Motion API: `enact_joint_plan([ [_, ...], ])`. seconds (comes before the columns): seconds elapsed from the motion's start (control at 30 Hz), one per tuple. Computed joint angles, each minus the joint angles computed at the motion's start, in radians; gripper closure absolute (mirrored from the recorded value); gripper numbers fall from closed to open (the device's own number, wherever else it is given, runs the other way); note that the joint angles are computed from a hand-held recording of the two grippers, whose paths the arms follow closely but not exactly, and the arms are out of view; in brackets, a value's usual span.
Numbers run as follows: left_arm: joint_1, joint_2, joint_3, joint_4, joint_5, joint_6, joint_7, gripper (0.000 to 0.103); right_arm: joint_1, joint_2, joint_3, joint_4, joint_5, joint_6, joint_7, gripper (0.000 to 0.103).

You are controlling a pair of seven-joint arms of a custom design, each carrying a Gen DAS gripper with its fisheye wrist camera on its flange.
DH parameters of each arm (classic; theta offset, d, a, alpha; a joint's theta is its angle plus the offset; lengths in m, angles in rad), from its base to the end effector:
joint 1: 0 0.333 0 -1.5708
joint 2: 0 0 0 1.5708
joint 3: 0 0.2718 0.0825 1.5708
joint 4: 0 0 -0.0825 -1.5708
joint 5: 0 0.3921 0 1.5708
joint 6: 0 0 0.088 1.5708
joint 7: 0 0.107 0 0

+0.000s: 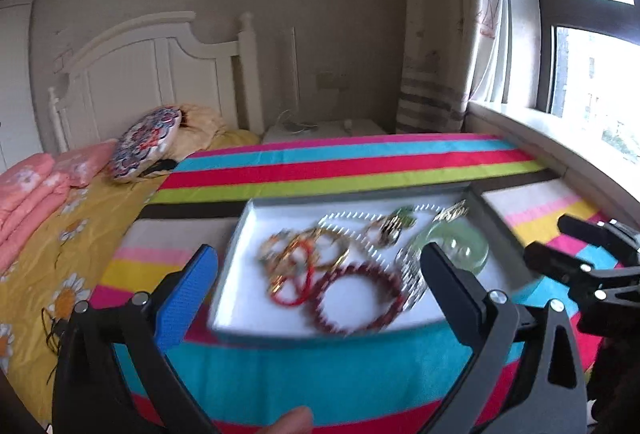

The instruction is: Organize jewelry

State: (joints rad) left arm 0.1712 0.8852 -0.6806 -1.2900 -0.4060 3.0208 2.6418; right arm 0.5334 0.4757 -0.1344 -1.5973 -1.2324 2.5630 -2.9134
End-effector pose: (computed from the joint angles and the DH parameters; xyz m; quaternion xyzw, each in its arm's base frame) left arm 0.7467 -0.1859 0.3532 -0.3537 0.7785 -0.4595 0.2403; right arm 0.6384 0.2978 0.3602 -0.4683 0.7377 -0.3668 0.3193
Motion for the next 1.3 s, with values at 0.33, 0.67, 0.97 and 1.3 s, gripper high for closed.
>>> enact_joint_plan([
  [0.33, 0.045, 0.028, -0.025, -0.028, -0.042, -0.007, 0.051, 0.002, 0.084, 0.14, -0.03, 0.184, 0.031, -0.171, -0.061, 0.017],
  [0.67, 0.187, 0.107, -0.229, -0.061, -0.056, 0.037, 0.16, 0.003, 0.135, 0.125, -0.052, 0.154, -0.096, -0.254, 0.064, 0.017],
  [0.97, 0.196, 0.119, -0.247, -0.075, 0.001, 0.07, 0.142, 0.003, 0.12, 0.134, -0.03, 0.17, -0.098, -0.257, 0.041, 0.017],
  [1.3, 0.201, 0.129, -0.25, -0.087, 0.096, 0.097, 0.068, 0.003, 0.114, 0.126, -0.029, 0.158, -0.09, -0.236, 0.035, 0.017],
])
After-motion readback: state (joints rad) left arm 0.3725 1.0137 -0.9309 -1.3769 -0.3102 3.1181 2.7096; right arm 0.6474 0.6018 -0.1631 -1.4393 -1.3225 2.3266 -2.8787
